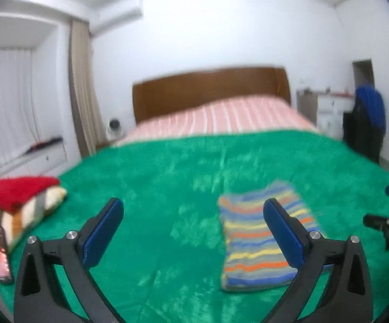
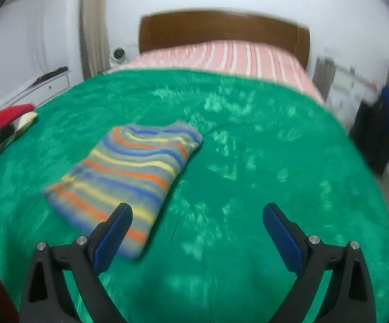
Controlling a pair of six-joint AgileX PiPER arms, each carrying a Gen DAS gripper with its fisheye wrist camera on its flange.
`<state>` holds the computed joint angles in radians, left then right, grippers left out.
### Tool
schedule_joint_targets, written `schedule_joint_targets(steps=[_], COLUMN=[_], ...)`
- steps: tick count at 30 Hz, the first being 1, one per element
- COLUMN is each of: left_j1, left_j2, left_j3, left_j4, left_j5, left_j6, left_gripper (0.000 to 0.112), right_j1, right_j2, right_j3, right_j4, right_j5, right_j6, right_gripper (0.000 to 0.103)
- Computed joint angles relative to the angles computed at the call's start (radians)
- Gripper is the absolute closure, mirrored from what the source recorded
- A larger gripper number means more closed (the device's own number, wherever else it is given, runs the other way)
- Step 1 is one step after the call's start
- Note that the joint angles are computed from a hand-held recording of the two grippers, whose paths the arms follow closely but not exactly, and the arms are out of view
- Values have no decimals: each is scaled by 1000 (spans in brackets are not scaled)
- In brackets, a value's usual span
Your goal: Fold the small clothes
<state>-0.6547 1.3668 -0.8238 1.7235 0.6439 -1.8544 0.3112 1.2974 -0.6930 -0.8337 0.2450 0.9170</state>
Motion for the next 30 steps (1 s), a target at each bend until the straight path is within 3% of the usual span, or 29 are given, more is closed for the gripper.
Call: schedule_joint_targets(steps=[1, 3, 5, 7, 9, 14, 23, 25, 30], left_j1=[-47, -122, -125, -108, -153, -276, -346, -350, -345], left_j2=[-17, -50, -77, -116, -140, -128, -100, -105, -115], left_j3=[-11, -39, -68, -62, -45, -75, -115, -109, -86], left_j4=[-78, -278, -478, -636, -657, -699, -767, -780, -791], left_j5=[51, 123, 80, 7, 52, 198, 385, 397, 378], left_j6=[56, 198, 337, 430, 427, 458, 478, 486, 502], left_gripper=[9, 9, 9, 9, 9, 9, 9, 10, 9], right_j1=[11, 105, 210, 197, 190, 273, 455, 526, 580], right_j2=[-53, -221, -342, -373, -413, -454, -391, -356, -348], right_j3=[32, 103, 140, 125, 134, 156, 63, 33, 37], right_j4=[-100, -263, -284, -159, -35, -5, 52, 44, 40], right_j5=[13, 136, 257, 255, 250, 316, 547, 653, 699], right_j6=[95, 287, 351, 254, 146, 136, 179, 221, 263], right_gripper=[4, 0, 0, 0, 0, 0, 0, 0, 0])
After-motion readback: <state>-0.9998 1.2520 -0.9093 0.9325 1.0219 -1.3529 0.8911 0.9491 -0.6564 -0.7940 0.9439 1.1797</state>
